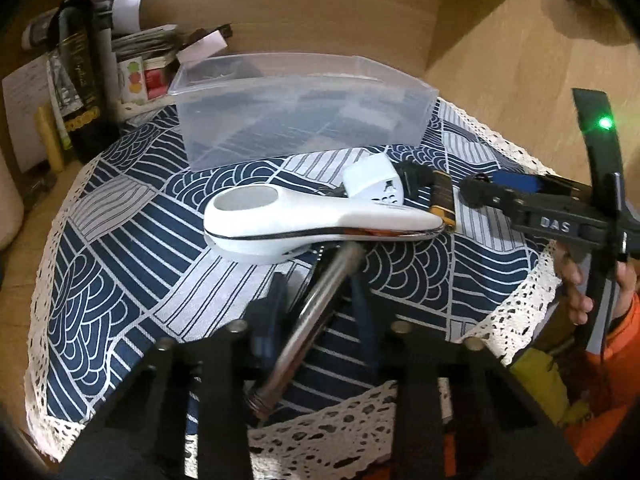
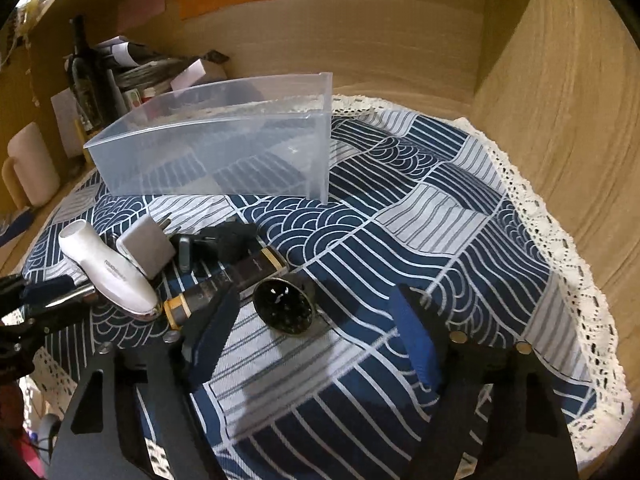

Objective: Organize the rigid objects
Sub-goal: 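Grasp the silver metal tube with the left tool while the right tool grasps the black round puck, then carry the tube and puck into the clear box while both tools open to release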

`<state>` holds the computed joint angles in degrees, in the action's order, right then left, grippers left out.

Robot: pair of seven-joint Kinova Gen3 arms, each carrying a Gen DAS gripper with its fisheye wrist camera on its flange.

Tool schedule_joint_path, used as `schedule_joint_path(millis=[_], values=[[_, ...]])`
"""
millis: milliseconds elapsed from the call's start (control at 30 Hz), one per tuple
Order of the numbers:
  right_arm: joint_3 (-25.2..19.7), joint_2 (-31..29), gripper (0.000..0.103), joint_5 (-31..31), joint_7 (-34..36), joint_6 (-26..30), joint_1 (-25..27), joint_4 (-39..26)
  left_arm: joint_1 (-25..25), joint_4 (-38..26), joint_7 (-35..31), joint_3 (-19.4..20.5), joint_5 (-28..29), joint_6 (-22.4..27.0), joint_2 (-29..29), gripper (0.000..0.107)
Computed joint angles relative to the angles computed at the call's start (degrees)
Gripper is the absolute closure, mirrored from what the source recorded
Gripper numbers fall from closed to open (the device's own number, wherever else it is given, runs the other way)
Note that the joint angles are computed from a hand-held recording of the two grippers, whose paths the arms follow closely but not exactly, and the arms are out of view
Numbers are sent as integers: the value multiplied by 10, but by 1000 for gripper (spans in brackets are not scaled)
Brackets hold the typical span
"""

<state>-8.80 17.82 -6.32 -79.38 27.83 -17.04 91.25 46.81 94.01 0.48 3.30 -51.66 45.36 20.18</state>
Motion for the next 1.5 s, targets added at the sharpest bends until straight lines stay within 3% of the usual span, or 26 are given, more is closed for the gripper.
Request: schedule_joint_path(millis=[100, 133, 233, 533, 867, 1100, 1267, 1500], values=[[-7, 13, 44, -13, 8, 21, 6, -18, -6, 11, 4, 1, 4, -19, -9, 87], [-7, 16, 52, -14, 7, 24, 5, -20, -11, 15, 4, 2, 9, -29, -13, 92], [6, 17, 73, -1, -11, 23, -9, -20, -9, 8, 7, 4, 18, -18, -13, 92], [-14, -4, 73, -43, 21, 7, 23, 0, 23, 8, 67, 13, -36, 55, -35, 92], [-21, -25, 73, -65, 56, -32, 26, -12, 3, -26, 78, 33, -94, 124, -42, 92], [-22, -17, 73, -53, 59, -48, 13, -58, -34, -47, 54, 32, -111, 89, -61, 92], [-29, 1, 73, -49, 70, -48, 8, -102, -40, -95, 12, 27, -129, 116, -47, 92], [-39, 42, 73, -53, 89, -19, 6, -173, -64, -150, -58, 9, -103, 94, -26, 92]])
